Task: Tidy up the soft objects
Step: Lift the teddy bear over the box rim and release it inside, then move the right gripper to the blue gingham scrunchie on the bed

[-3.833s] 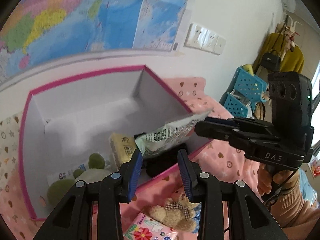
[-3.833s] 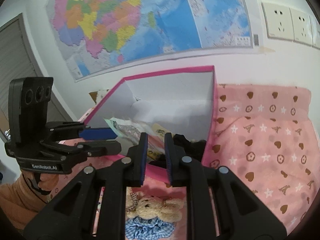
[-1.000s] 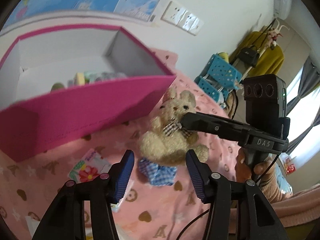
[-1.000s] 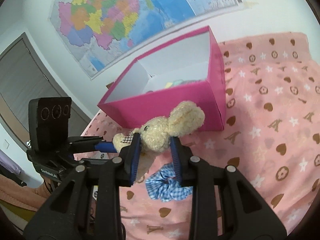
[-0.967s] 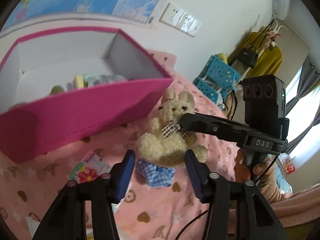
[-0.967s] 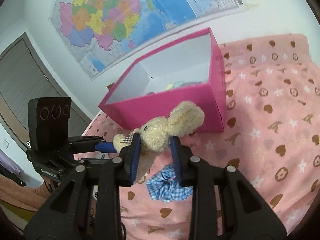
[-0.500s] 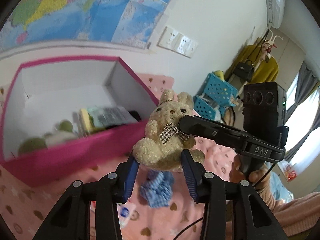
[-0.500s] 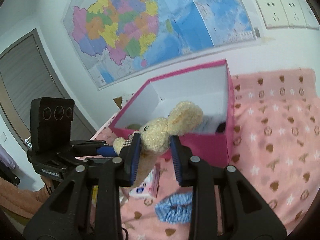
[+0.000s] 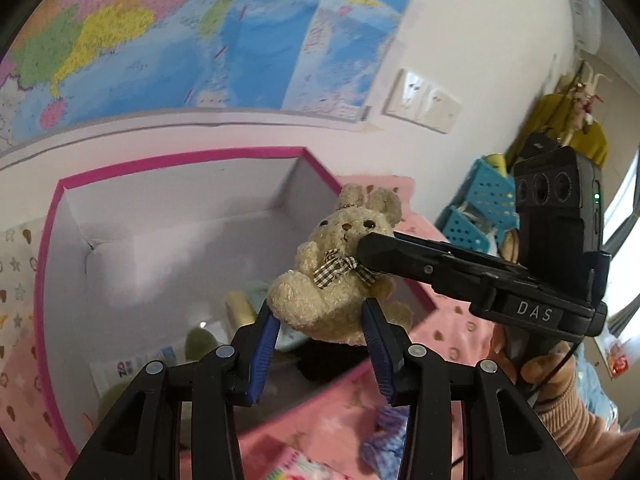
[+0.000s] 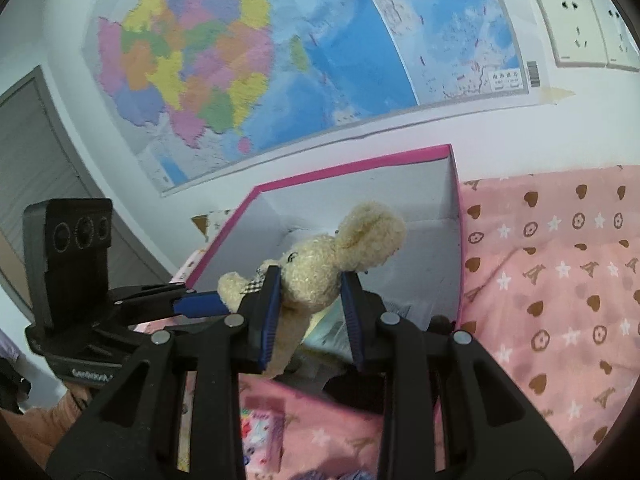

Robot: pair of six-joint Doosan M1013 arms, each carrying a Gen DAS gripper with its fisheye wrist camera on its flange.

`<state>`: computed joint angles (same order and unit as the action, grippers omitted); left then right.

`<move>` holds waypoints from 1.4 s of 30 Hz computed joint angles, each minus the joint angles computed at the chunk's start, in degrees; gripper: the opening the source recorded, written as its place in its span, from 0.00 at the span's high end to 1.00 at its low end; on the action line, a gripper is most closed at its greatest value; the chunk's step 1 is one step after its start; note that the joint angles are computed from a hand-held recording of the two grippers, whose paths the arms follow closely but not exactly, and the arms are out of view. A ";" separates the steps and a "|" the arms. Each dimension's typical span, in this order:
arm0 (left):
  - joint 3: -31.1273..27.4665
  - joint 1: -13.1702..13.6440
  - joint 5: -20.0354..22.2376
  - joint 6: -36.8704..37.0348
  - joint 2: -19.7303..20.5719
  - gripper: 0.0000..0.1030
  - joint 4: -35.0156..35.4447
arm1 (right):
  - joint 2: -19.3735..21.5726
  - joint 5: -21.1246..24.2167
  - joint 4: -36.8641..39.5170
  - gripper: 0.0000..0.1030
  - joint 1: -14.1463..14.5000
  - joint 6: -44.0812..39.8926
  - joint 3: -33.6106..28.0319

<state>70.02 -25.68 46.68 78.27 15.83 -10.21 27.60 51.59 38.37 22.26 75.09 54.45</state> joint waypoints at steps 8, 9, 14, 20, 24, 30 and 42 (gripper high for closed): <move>-3.36 1.05 4.11 -4.30 3.22 0.59 2.74 | 5.24 5.73 -10.31 0.64 0.99 10.18 -8.52; -3.81 1.17 4.76 -4.77 3.61 0.59 3.00 | 5.41 5.99 -11.40 0.59 1.11 10.91 -8.97; -3.26 1.42 4.42 -7.91 3.57 0.58 4.74 | 3.79 4.61 -12.63 0.52 1.27 10.38 -6.73; -0.19 0.61 2.03 -9.47 1.16 0.57 8.76 | 0.93 3.19 -9.48 0.52 0.90 6.53 -2.47; 1.58 -0.29 0.03 -10.62 -0.53 0.56 11.55 | -1.74 1.42 -5.41 0.52 0.59 2.09 1.42; 7.56 -1.44 -5.45 -12.56 -5.39 0.52 13.90 | -6.01 0.20 0.96 0.52 0.27 -7.60 7.37; 15.88 -2.61 -7.87 -14.50 -10.60 0.51 12.93 | -10.84 2.55 3.00 0.52 0.02 -10.62 16.91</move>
